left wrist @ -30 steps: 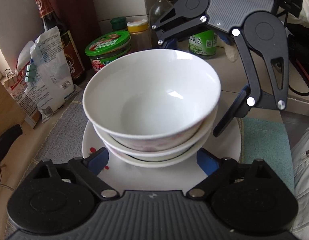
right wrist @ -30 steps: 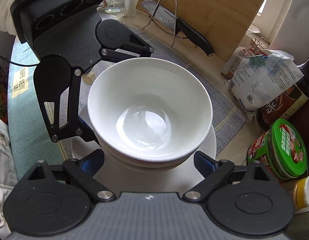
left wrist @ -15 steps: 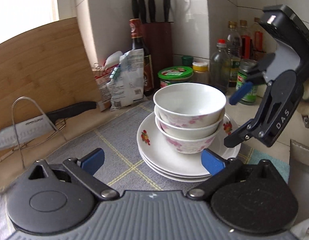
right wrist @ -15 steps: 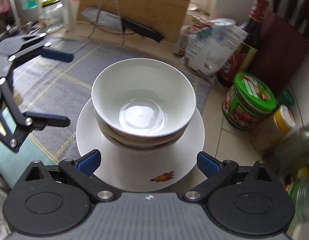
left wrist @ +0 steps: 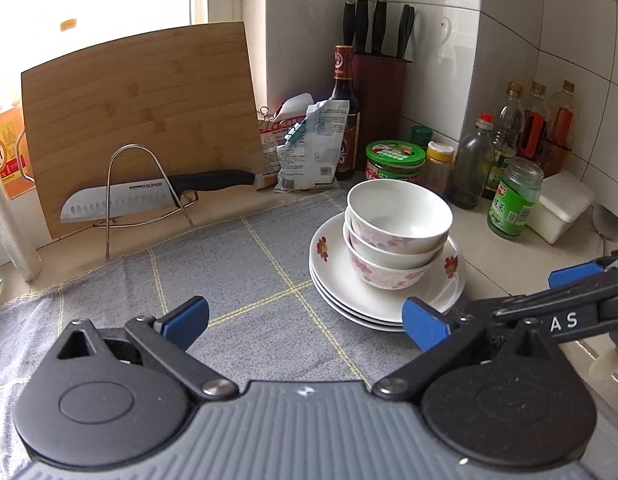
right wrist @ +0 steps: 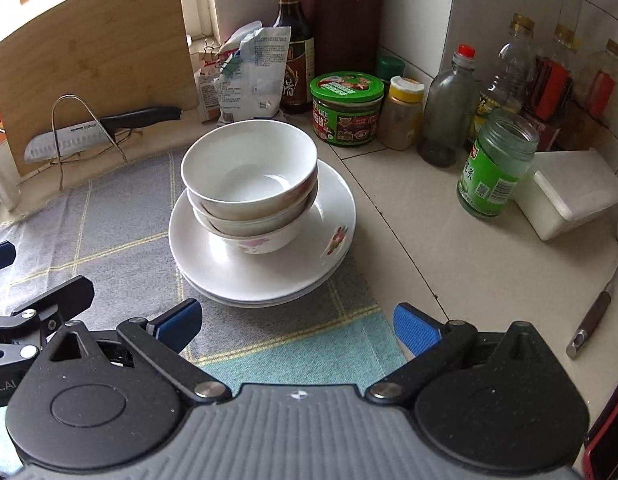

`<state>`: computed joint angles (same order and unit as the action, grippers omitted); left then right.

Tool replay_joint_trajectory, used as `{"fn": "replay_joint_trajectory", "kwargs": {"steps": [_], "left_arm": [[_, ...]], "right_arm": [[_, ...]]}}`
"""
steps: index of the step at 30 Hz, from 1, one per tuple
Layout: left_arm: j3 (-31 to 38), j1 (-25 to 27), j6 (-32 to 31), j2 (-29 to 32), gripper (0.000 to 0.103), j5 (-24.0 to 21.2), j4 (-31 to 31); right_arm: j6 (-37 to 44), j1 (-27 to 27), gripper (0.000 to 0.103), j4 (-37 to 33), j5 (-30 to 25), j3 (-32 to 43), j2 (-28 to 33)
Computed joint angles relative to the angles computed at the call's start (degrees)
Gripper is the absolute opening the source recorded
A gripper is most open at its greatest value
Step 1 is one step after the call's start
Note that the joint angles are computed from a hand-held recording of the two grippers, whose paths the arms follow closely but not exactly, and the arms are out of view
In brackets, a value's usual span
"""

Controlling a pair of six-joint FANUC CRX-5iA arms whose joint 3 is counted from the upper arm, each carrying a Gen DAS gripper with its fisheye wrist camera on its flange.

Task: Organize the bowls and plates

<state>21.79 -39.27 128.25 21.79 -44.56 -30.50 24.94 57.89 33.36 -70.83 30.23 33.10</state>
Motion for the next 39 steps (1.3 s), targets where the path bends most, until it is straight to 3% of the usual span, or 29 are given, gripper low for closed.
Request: {"fn": "replay_joint_trajectory", "kwargs": {"steps": [10,39], "left_arm": [[-1.8,-1.8,4.5,-3.1,0.102,-1.3,-4.2],[-1.7,-2.6,6.0,-3.8,0.102,-2.3,-5.0]], "right_arm": [[-4.7,2.7,0.103,4.0,0.4,-3.6,-2.5],[-7.0,3.7,0.103,6.1,-0.2,-4.8,-3.4]]}}
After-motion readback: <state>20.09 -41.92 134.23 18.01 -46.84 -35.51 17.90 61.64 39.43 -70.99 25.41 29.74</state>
